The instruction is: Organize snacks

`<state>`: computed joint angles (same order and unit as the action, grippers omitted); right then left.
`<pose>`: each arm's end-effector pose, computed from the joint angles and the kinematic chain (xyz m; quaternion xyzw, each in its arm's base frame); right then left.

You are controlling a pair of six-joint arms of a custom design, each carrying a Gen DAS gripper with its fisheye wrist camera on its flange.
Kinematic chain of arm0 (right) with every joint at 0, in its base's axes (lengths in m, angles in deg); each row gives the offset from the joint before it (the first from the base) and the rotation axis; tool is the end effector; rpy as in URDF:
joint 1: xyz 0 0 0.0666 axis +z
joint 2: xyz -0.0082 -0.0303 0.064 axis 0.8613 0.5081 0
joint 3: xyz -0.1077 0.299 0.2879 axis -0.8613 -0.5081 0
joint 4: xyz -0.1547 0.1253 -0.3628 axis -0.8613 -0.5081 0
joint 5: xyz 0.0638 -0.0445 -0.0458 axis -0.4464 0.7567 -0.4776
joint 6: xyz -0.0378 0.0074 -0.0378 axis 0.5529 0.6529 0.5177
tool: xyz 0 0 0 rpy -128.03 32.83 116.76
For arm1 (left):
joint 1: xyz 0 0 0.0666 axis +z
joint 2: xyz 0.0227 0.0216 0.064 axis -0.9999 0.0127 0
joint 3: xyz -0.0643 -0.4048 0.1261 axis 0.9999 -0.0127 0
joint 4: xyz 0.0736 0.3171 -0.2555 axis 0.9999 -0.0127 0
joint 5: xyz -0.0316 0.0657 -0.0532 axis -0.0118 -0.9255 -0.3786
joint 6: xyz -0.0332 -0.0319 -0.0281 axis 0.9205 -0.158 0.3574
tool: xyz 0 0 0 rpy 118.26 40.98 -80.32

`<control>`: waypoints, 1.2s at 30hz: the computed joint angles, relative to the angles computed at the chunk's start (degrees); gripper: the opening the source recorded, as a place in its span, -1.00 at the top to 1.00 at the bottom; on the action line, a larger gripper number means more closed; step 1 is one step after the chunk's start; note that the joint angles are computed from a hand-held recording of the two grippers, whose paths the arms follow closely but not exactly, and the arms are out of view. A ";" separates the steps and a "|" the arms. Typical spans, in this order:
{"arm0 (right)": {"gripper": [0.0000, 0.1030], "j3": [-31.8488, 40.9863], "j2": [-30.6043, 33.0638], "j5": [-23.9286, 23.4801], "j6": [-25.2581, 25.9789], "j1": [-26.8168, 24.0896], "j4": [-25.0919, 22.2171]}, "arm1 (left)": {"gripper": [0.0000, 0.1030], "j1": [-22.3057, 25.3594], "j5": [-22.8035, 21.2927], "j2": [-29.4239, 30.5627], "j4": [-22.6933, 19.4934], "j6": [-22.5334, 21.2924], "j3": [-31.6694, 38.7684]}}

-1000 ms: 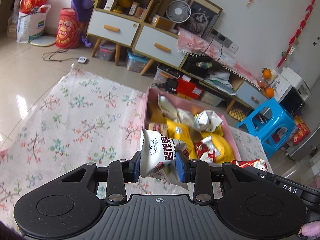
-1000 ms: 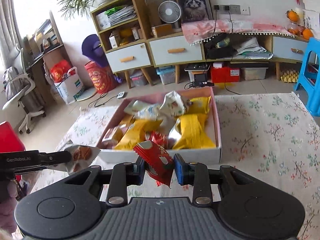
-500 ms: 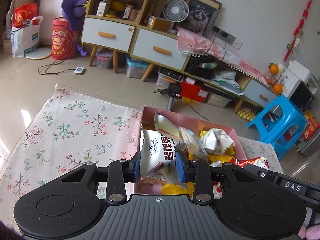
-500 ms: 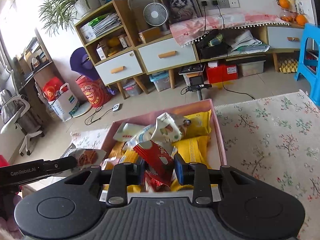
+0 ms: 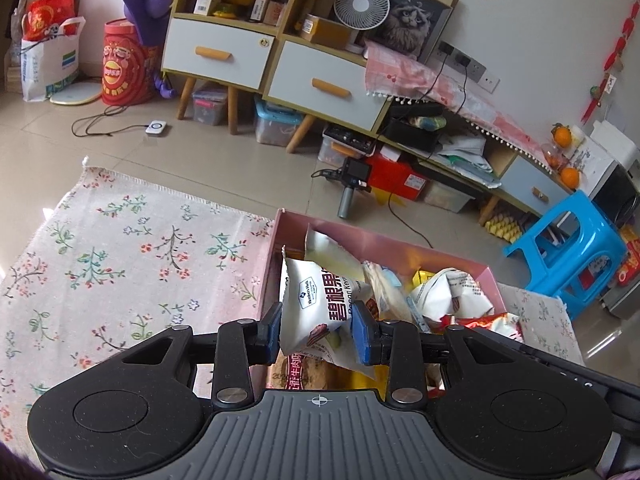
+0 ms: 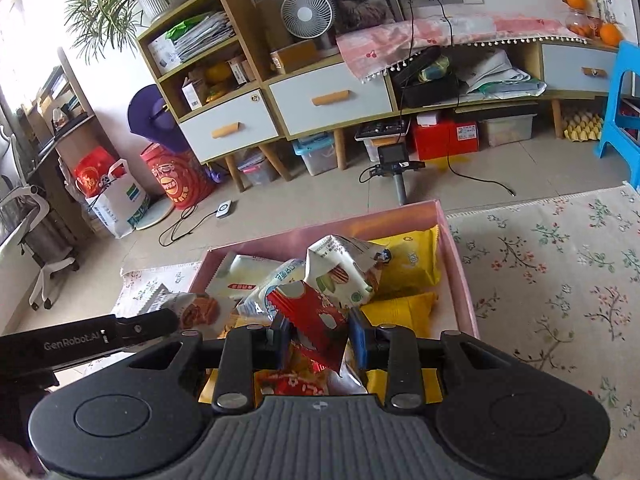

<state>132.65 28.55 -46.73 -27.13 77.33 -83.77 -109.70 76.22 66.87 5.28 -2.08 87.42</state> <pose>0.3487 0.1072 0.3681 0.1415 0.8980 0.1242 0.3977 0.4168 -0.1616 0.3524 0.0462 0.9099 -0.2028 0.3590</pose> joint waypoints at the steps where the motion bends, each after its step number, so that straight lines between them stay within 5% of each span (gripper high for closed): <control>1: 0.60 0.26 0.47 -0.11 0.13 -0.07 0.07 | 0.37 -0.11 0.04 0.35 0.08 0.10 0.21; 6: 0.45 1.09 1.26 0.80 0.30 0.06 -0.72 | 0.32 -1.25 -2.12 0.51 1.21 -4.33 0.22; 14: -0.18 -0.32 -2.02 2.66 3.57 0.87 -2.43 | -0.26 -2.09 -4.14 -2.90 -0.25 -7.27 -1.71; 22: -0.42 -1.71 -6.82 5.78 2.49 2.87 -6.35 | -0.70 -3.38 -6.75 -8.61 -3.72 -10.46 -4.56; 31: -0.54 -0.92 -9.78 15.16 3.41 9.60 -17.63 | -0.82 -5.14 -11.38 -15.93 -12.31 -13.67 -6.78; 36: -0.63 -0.32 -12.56 19.21 0.86 14.73 -22.94 | -0.87 -5.43 -13.32 -19.50 -16.39 -11.71 -7.67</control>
